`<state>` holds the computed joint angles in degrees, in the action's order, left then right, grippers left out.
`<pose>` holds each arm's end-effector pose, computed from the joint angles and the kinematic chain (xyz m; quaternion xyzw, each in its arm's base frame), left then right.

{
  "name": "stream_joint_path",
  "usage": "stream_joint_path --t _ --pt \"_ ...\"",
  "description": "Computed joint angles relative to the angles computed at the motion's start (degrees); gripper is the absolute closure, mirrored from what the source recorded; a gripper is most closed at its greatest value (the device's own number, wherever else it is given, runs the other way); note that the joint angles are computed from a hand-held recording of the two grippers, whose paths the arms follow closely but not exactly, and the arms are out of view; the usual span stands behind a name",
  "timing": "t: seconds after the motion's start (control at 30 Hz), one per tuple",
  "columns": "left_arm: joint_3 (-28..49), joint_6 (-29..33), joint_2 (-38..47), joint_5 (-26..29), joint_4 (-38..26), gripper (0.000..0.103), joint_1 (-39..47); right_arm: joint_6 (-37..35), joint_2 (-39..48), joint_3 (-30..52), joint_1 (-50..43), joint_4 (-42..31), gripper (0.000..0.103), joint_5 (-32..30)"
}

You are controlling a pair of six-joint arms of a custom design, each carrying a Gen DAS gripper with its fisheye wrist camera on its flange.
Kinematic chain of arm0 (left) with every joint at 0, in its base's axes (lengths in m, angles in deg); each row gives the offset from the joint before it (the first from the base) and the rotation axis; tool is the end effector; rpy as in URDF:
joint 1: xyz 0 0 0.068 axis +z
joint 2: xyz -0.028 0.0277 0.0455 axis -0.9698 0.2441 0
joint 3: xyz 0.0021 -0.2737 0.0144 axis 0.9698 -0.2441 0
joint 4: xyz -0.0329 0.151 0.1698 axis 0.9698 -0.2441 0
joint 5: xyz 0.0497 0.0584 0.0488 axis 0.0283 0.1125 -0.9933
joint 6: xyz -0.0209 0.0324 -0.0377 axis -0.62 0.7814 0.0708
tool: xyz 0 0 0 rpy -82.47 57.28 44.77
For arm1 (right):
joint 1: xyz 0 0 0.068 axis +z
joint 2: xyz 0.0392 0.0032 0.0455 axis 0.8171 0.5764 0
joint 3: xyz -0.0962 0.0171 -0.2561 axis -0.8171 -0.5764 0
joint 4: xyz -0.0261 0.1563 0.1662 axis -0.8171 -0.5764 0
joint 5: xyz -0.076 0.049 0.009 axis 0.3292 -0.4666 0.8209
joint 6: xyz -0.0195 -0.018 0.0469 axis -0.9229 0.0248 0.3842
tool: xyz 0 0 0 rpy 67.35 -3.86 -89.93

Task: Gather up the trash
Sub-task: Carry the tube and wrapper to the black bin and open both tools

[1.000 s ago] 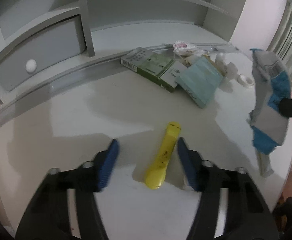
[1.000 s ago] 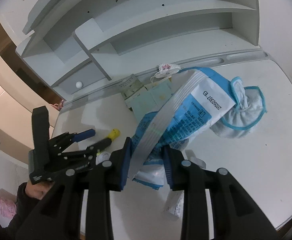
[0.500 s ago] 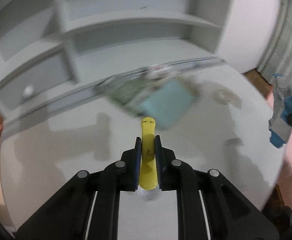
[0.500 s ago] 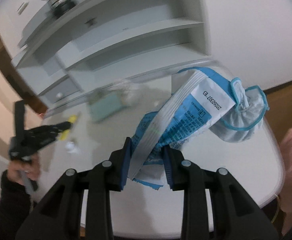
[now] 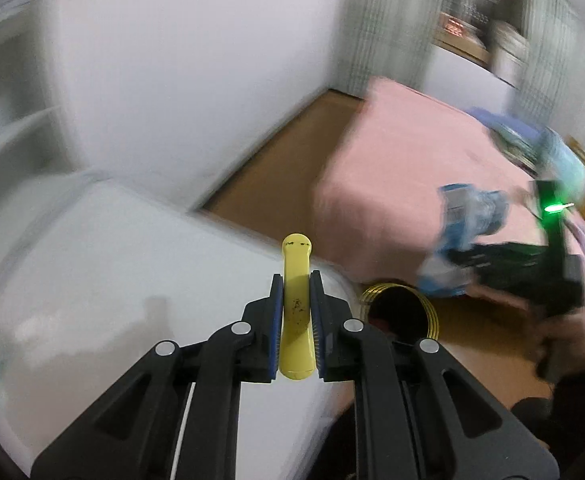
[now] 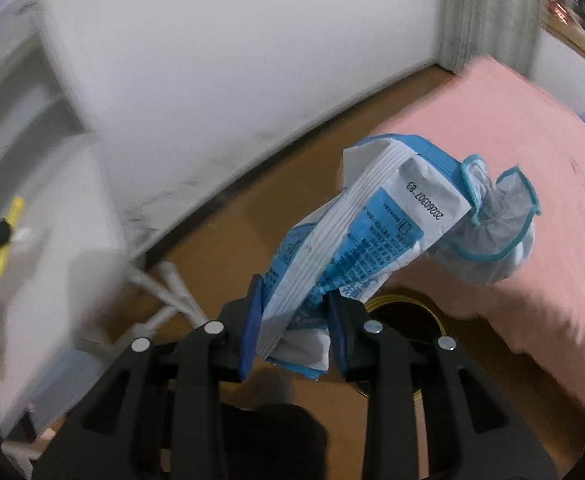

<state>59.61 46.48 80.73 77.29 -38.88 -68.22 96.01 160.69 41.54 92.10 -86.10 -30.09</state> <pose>0.2451 0.0177 0.4006 0.1613 0.9153 -0.1277 0.3463 0.2207 0.1547 0.3284 0.0406 0.9546 0.0372 0.2926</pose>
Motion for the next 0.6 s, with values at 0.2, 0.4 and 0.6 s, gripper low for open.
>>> stream_joint_path --t 0.2,0.4,0.6 --pt "-5.01 -11.6 10.15 -5.94 11.87 0.091 -27.19 -4.32 -7.34 -20.79 -17.7 8.67 0.073 -9.95" --pt "0.37 -12.98 25.36 -8.67 16.53 0.091 -36.66 -8.62 -4.79 -30.99 -29.22 16.23 0.073 -16.14" --pt "5.26 -12.4 34.05 -8.53 16.41 0.091 -37.88 -10.65 1.99 -33.63 -30.9 20.63 0.072 -18.53"
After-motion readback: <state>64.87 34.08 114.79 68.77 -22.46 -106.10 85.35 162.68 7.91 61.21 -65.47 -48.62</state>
